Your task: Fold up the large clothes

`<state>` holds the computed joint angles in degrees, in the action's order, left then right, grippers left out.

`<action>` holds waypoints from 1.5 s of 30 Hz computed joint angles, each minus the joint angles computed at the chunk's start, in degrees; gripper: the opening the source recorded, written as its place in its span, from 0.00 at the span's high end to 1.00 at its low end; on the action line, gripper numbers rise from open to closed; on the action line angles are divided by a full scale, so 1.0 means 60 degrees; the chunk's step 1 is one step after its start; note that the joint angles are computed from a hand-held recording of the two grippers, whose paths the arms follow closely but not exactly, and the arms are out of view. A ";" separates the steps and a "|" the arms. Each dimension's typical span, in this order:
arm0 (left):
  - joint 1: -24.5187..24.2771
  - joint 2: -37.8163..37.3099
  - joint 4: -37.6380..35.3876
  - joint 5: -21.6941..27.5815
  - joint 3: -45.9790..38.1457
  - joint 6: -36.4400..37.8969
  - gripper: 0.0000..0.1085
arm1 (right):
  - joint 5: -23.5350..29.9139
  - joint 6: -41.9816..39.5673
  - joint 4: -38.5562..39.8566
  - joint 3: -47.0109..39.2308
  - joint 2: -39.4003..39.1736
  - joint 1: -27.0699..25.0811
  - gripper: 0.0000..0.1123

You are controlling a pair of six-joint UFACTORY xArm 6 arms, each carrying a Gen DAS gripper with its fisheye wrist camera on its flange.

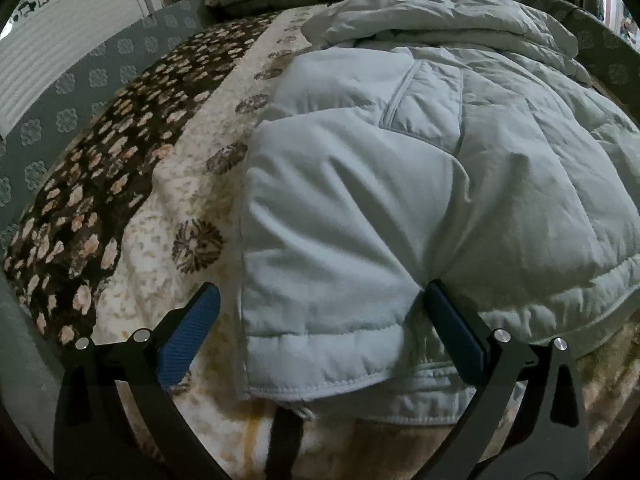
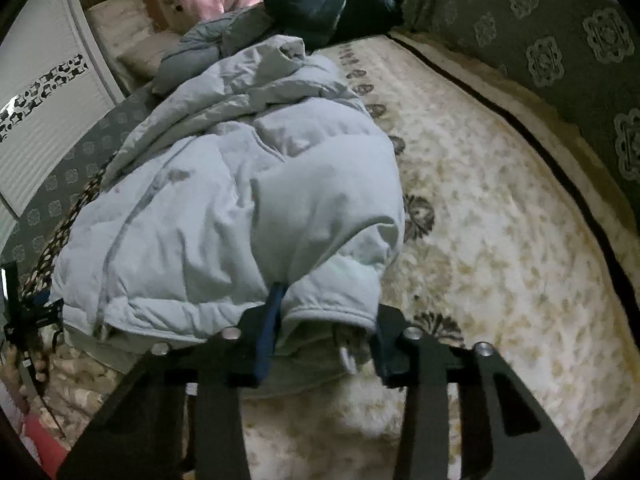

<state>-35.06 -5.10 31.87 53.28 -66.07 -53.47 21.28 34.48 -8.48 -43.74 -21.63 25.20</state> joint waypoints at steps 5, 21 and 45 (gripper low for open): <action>0.0193 -0.0340 -0.0572 -0.0384 0.0362 0.0159 0.08 | 0.0605 0.0545 -0.0841 -0.0397 0.0366 0.0049 0.58; 0.0698 -0.0296 -0.2570 -0.1089 0.0431 0.2074 0.53 | 0.0972 0.0517 -0.0870 -0.0687 0.0579 0.0021 0.60; 0.1227 0.1146 -0.3980 -0.0334 -0.2979 0.3342 0.79 | 0.2654 -0.0439 -0.0992 -0.4726 0.1992 0.0197 0.81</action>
